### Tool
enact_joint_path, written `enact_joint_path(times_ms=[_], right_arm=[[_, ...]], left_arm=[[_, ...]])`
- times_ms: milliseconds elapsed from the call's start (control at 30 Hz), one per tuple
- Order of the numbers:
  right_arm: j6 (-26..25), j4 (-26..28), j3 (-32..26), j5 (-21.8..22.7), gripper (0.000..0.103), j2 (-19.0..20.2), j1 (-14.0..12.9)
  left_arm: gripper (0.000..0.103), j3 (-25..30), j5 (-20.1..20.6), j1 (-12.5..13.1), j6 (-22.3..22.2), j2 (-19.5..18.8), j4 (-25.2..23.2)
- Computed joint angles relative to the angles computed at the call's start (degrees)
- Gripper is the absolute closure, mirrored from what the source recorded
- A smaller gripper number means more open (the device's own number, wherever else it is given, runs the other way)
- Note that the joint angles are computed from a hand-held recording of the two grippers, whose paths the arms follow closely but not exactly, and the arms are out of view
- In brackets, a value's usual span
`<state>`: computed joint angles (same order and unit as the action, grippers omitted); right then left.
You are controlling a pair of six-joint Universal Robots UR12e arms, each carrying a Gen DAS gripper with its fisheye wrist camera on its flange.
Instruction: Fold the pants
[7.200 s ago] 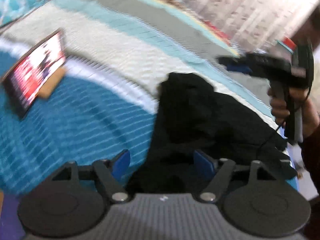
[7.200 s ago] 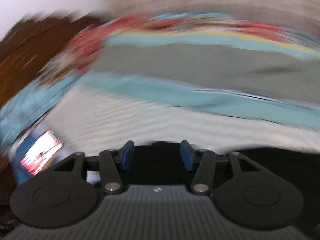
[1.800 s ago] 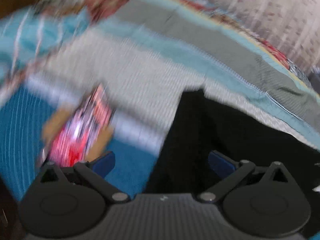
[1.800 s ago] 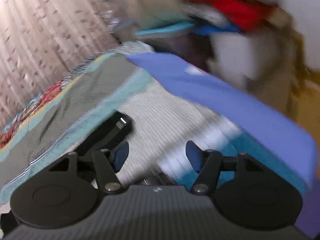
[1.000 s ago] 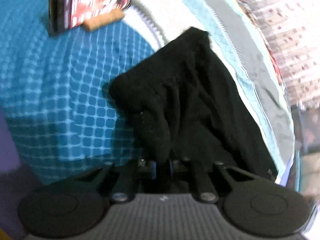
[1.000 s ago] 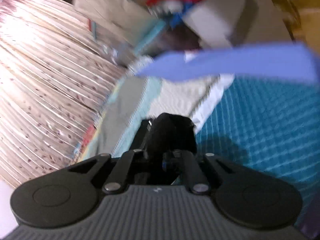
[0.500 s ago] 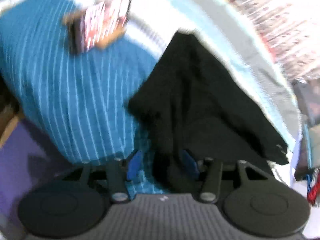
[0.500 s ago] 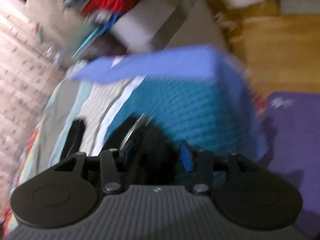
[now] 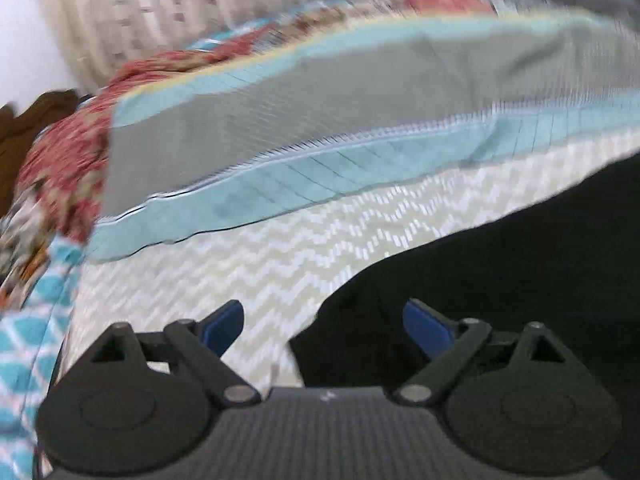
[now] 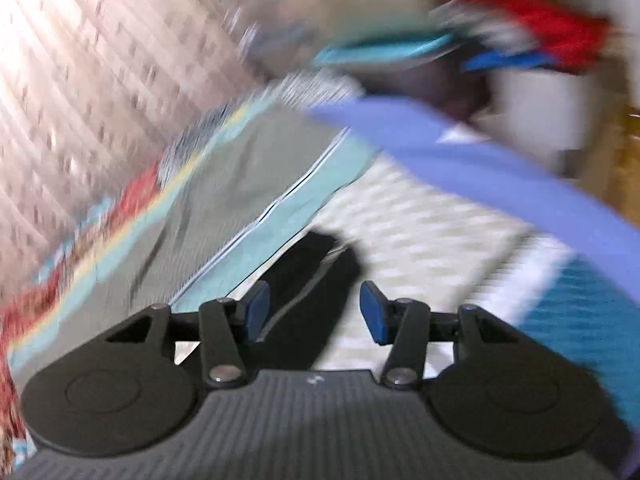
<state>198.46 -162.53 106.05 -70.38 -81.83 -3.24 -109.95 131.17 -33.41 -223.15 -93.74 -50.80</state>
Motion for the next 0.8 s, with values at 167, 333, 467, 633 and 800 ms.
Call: enact_joint_path(times_ms=[167, 333, 467, 633, 800], right_arm=[[0.8, 9.5, -12.0, -6.8, 0.048, 10.3, 4.7], [6.7, 13.7, -20.9, -14.6, 0.048, 18.2, 7.7], [5.4, 22.0, -27.3, -21.4, 0.046, 22.7, 9.7], [3.4, 17.3, -23.6, -22.8, 0.096, 20.7, 9.6], [7.3, 7.9, -15.1, -11.9, 0.097, 13.4, 5.6]], left_arm=[[0.01, -0.8, -5.5, 3.0, 8.0, -3.8, 4.9], [0.013, -2.4, -4.6, 2.9, 14.0, -5.1, 10.8], [0.074, -2.9, -8.9, 3.2, 14.4, -4.3, 13.5], [0.091, -1.0, -3.5, 0.7, 14.6, -4.6, 11.1], [0.091, -1.1, 2.2, -3.1, 10.3, -1.8, 12.4]])
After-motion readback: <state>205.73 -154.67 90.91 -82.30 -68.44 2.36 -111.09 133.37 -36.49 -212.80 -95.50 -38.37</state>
